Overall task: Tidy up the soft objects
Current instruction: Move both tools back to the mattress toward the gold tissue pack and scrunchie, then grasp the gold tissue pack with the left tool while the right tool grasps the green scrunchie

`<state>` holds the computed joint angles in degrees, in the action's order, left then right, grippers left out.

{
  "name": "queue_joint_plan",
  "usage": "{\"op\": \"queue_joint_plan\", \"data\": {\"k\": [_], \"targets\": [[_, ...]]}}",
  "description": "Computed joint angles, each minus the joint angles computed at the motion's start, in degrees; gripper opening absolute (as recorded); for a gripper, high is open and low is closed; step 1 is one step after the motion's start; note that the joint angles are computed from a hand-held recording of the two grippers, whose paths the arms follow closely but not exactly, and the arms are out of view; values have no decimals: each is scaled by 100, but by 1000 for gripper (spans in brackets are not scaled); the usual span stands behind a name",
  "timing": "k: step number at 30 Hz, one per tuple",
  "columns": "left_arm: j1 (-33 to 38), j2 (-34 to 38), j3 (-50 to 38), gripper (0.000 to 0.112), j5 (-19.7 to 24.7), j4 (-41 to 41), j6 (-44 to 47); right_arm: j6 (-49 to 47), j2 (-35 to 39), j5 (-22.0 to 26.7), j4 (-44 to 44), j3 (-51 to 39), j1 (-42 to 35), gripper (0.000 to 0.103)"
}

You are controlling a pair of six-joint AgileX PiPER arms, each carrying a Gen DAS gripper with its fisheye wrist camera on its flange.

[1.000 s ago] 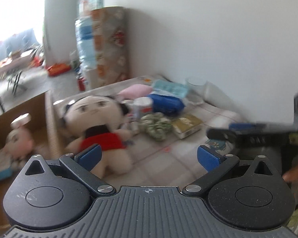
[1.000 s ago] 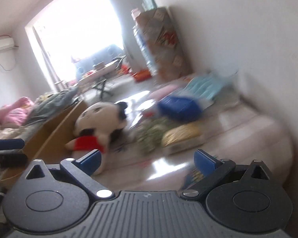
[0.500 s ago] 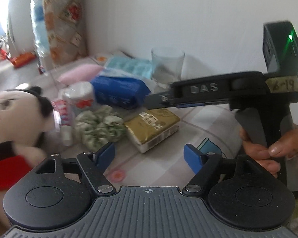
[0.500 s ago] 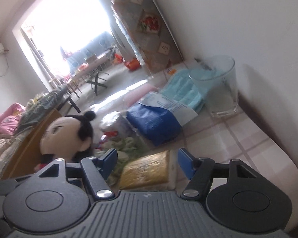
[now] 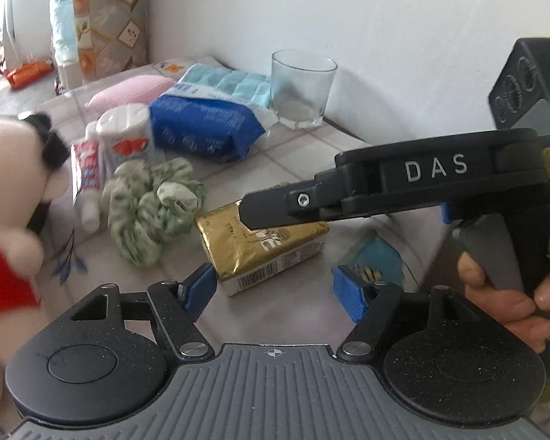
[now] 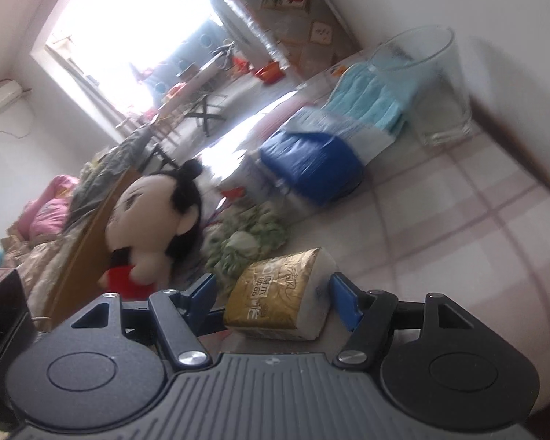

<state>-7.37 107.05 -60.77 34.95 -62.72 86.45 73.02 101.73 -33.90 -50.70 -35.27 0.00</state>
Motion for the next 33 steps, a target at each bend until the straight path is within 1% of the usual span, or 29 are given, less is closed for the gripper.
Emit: {"op": "queue_joint_plan", "data": {"k": [5,7,8,10,12,14,17,19,22,23,24,25,27,28,30,31,33], "targets": [[425,-402,467,72,403,58,138,462,-7,69,-387,-112,299,72],[629,-563,664,72,657,84,219,612,65,117,-524,-250,433,72],[705,-625,739,72,754,97,277,729,133,76,-627,-335,469,73],[894,-765,937,72,926,91,552,866,276,-190,-787,-462,467,73],[1032,-944,1148,73,879,17,853,967,400,-587,-894,-529,372,73],[1136,-1127,1353,74,686,-301,1309,897,401,-810,-725,-479,312,74],[1097,-1302,1517,77,313,-977,2071,681,198,-730,-330,-333,310,74],[948,-1200,1369,77,143,-1127,2163,520,9,-441,-137,-304,375,74],[414,-934,1098,77,-584,-1196,2060,216,-143,298,-38,-524,611,74],[304,-832,1028,76,-721,-1242,2091,59,-168,614,2,-646,732,75],[203,-712,900,76,-824,-1081,1901,-146,-147,857,75,-768,824,80],[141,-616,787,76,-858,-889,1677,-364,-114,1074,137,-900,916,87],[42,-403,517,74,-877,-358,1076,-439,79,1254,-190,-1216,939,94],[13,-315,394,73,-863,-103,770,-337,199,1349,-458,-1405,958,95],[31,-142,129,64,-708,253,304,193,483,1548,-1270,-1836,973,95],[52,-74,5,62,-616,423,69,605,652,1641,-1762,-2081,980,95],[112,68,-249,59,-391,734,-384,1196,924,1656,-2504,-2449,955,94]]}}
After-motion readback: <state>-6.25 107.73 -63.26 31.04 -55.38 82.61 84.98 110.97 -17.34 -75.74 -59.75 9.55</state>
